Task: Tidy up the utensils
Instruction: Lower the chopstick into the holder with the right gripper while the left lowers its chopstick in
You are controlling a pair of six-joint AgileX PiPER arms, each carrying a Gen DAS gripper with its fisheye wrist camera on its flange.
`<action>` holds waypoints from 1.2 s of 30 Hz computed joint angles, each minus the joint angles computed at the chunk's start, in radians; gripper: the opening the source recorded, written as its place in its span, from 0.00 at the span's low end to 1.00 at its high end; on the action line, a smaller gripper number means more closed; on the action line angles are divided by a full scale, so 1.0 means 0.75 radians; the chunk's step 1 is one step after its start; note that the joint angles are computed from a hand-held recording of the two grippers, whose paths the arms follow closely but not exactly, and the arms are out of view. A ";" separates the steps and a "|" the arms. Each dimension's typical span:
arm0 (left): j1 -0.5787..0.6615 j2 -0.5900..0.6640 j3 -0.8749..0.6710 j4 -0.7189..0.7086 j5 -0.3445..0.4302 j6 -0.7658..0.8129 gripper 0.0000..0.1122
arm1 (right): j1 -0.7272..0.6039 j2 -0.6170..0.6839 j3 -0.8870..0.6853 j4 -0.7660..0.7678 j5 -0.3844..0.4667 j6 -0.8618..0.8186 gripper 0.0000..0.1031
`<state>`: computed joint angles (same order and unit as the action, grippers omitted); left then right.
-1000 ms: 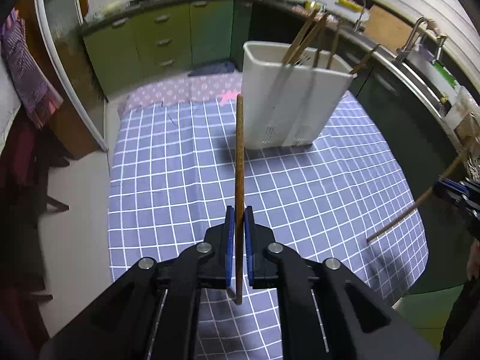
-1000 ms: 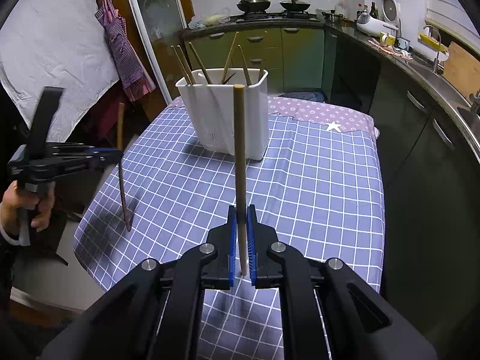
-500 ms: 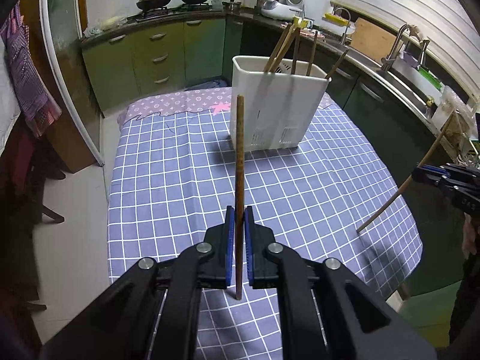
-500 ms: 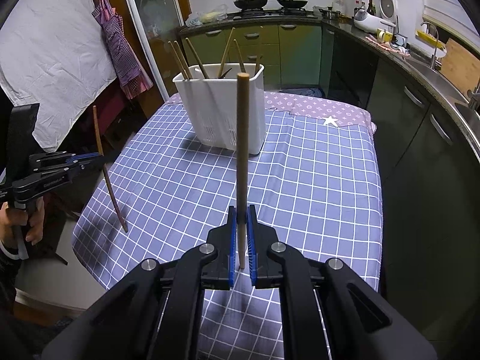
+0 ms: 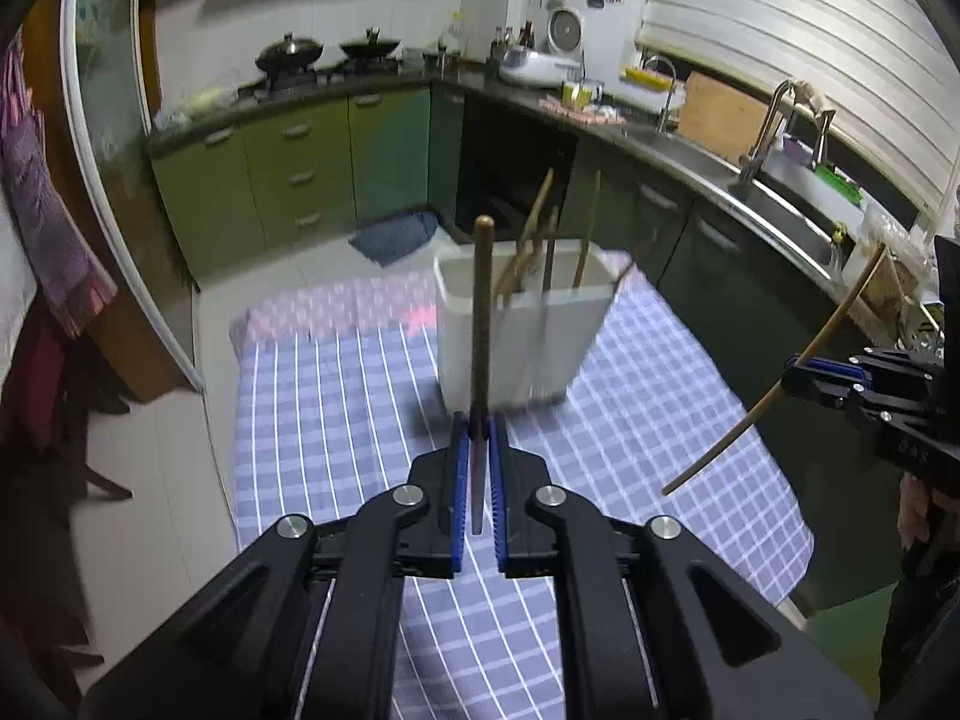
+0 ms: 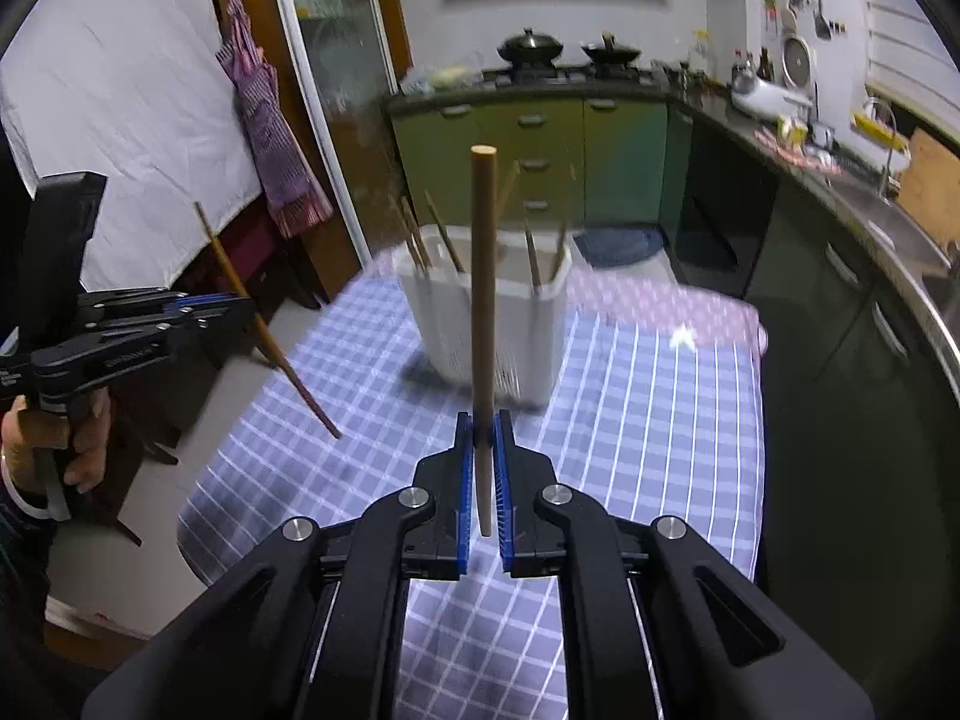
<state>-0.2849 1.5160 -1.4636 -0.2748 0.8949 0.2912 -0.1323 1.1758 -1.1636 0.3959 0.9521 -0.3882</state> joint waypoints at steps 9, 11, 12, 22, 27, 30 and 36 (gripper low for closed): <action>-0.025 0.232 -0.586 0.059 0.243 -0.113 0.06 | 0.111 0.226 -0.511 -0.038 0.086 0.156 0.07; -0.027 0.292 -0.724 0.076 0.286 -0.138 0.06 | 0.124 0.290 -0.634 -0.043 0.106 0.192 0.07; -0.026 0.335 -0.819 0.082 0.309 -0.150 0.06 | 0.131 0.318 -0.688 -0.057 0.117 0.210 0.07; -0.056 0.651 -1.273 0.118 0.355 -0.204 0.06 | 0.145 0.592 -1.058 -0.192 0.125 0.377 0.07; -0.082 0.673 -1.159 0.122 0.263 -0.180 0.06 | 0.140 0.657 -1.048 -0.218 0.055 0.374 0.07; -0.089 0.660 -1.048 0.117 0.205 -0.163 0.06 | 0.141 0.668 -0.982 -0.201 0.007 0.349 0.07; -0.095 0.628 -0.860 0.116 0.111 -0.142 0.06 | 0.174 0.663 -0.875 -0.225 -0.081 0.347 0.07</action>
<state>-0.3565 1.9871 -2.1084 -0.1880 0.9784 0.1847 -0.0021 1.6730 -1.8200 0.2270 0.8912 -0.1280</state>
